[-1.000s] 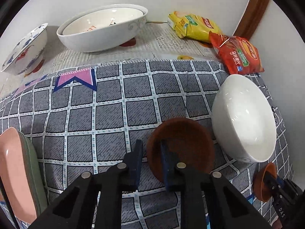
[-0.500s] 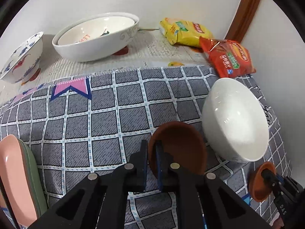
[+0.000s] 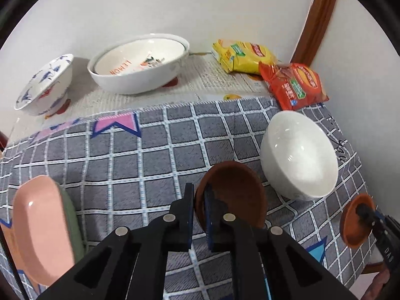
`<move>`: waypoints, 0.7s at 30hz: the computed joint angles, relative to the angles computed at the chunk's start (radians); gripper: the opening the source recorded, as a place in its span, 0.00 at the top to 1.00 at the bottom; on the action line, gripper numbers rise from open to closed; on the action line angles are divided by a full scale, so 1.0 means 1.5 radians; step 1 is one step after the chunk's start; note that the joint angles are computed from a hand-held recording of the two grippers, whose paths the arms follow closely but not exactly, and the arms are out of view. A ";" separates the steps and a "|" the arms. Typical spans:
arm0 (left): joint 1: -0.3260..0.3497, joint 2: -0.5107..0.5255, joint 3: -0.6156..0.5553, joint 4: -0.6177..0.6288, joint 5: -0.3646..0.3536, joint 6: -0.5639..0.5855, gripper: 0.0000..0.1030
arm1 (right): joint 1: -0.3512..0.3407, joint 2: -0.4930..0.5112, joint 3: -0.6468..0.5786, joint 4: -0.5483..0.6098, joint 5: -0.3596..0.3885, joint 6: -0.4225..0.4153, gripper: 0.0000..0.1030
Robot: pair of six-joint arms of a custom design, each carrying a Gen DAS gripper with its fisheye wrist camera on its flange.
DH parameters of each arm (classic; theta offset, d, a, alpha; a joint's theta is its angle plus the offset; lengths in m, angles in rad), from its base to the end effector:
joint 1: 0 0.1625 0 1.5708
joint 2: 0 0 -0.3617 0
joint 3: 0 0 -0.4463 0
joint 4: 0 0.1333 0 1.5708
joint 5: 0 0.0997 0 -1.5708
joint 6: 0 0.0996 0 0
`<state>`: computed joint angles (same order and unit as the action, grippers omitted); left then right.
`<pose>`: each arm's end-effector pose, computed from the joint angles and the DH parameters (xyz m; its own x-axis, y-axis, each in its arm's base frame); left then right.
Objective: Organize plates and bowls
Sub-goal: 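Carry the brown bowl with the right gripper over the white bowl while the left gripper holds its brown bowl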
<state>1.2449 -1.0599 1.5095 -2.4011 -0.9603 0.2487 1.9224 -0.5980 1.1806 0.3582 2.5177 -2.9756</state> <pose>-0.0443 -0.7257 0.2453 -0.7453 0.2752 -0.6073 0.4959 0.8376 -0.2291 0.2646 -0.5690 0.0148 -0.7493 0.3696 0.5494 -0.1566 0.7072 -0.6894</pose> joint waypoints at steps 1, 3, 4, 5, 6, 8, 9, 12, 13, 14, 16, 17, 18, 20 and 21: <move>-0.001 -0.007 0.001 0.002 0.003 -0.004 0.93 | 0.003 -0.005 -0.001 -0.001 -0.005 -0.001 0.92; -0.003 -0.011 -0.001 0.003 0.009 -0.010 0.93 | 0.007 -0.009 -0.007 -0.002 -0.010 -0.009 0.92; -0.005 -0.015 -0.001 0.001 0.012 -0.010 0.93 | 0.011 -0.007 -0.016 -0.002 -0.008 -0.015 0.92; -0.005 -0.019 0.000 -0.002 0.014 -0.011 0.93 | 0.014 -0.004 -0.026 0.001 -0.005 -0.020 0.92; -0.006 -0.022 -0.001 -0.004 0.015 -0.012 0.93 | 0.016 0.000 -0.038 0.003 -0.003 -0.025 0.92; -0.006 -0.027 -0.002 -0.007 0.018 -0.014 0.93 | 0.020 0.011 -0.065 0.013 -0.003 -0.034 0.92; -0.005 -0.029 -0.003 -0.009 0.018 -0.014 0.92 | 0.020 0.017 -0.080 0.021 -0.008 -0.035 0.92; -0.001 -0.036 -0.005 -0.014 0.020 -0.011 0.93 | 0.021 0.044 -0.130 0.040 -0.015 -0.049 0.92; 0.000 -0.036 -0.007 -0.015 0.020 -0.010 0.93 | 0.021 0.056 -0.150 0.047 -0.012 -0.056 0.92; 0.003 -0.034 -0.010 -0.015 0.021 -0.010 0.93 | 0.020 0.069 -0.172 0.055 -0.012 -0.062 0.92; 0.006 -0.030 -0.016 -0.015 0.022 -0.009 0.93 | 0.014 0.094 -0.211 0.072 -0.020 -0.067 0.92; 0.009 -0.026 -0.021 -0.014 0.022 -0.009 0.93 | 0.012 0.104 -0.227 0.080 -0.022 -0.067 0.92; 0.012 -0.022 -0.026 -0.013 0.022 -0.009 0.93 | 0.009 0.116 -0.244 0.088 -0.023 -0.069 0.92; 0.016 -0.015 -0.033 -0.010 0.021 -0.010 0.93 | 0.004 0.141 -0.283 0.106 -0.025 -0.075 0.92; 0.018 -0.010 -0.038 -0.008 0.020 -0.010 0.92 | 0.001 0.155 -0.303 0.116 -0.026 -0.076 0.92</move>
<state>1.2720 -1.0755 1.4519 -2.4135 -0.9302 0.2333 1.9246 -0.3658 0.7261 0.5315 2.4781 -3.0901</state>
